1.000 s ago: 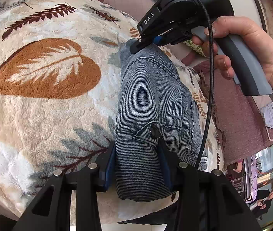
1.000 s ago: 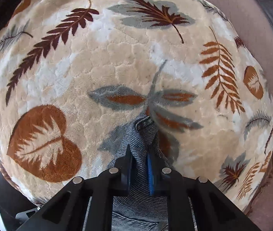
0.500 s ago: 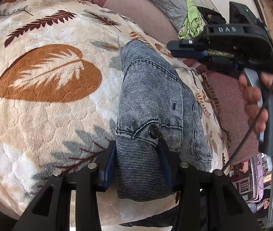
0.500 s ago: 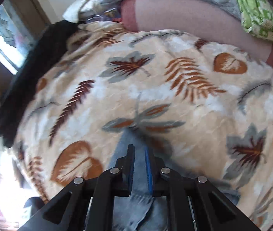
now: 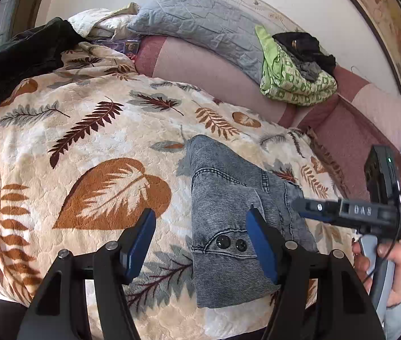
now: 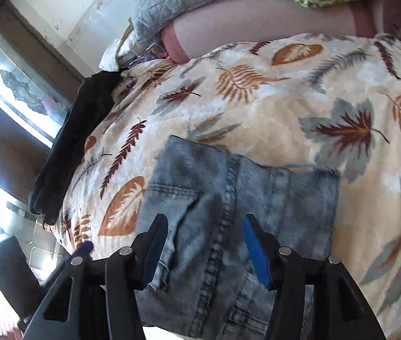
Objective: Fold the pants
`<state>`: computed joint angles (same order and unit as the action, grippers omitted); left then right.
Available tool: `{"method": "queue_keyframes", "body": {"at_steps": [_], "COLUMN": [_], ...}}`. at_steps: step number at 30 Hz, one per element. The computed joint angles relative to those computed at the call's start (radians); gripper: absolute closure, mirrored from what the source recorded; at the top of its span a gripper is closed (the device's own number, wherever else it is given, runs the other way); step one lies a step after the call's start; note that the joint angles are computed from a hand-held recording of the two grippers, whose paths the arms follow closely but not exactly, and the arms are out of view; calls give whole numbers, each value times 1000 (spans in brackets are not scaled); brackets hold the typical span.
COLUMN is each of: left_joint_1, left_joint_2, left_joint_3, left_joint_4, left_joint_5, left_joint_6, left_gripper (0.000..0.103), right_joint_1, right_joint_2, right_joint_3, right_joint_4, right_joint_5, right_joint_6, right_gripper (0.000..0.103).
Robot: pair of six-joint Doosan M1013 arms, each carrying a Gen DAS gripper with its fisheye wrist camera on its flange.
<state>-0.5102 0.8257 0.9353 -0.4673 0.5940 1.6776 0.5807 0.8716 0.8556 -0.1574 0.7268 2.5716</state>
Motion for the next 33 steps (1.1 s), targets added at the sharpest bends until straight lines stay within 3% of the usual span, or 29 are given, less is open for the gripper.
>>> {"method": "queue_keyframes", "body": {"at_steps": [3,5,7,11,15,19,22,28,31,33], "left_joint_1": [-19,-39,-51,-67,-88,-91,-93,-94,-93,-94], "left_joint_2": [69,103,82,50,65,67,70,66,67,67], "left_joint_3": [-115,-164,-124,-89,-103,-112,-121,-108,-109,-108], "left_joint_4": [156,276,352,438,532,538,526,529,517,523], "left_joint_5": [133,219,166,119,152,166,182,171,172,170], "left_joint_6": [-85,-124,-165,-221,-258,-286,-263,-280,-269,-274], "left_gripper": [36,36,35,35,35,34,34,34,34,34], "right_joint_1": [13,29,39,54,60,66,63,84,79,79], "right_joint_2": [11,0,0,-52,-37,-50,-59,-95,-54,-43], "right_joint_3": [20,51,41,136,146,167,188,246,177,163], "right_joint_4": [-58,-153,-197,-345,-301,-370,-360,-558,-421,-409], "right_joint_5": [84,63,87,15,86,86,67,29,130,145], "right_joint_6": [10,28,36,215,176,244,271,443,277,254], "right_gripper": [44,44,44,42,36,26,25,24,20,20]}}
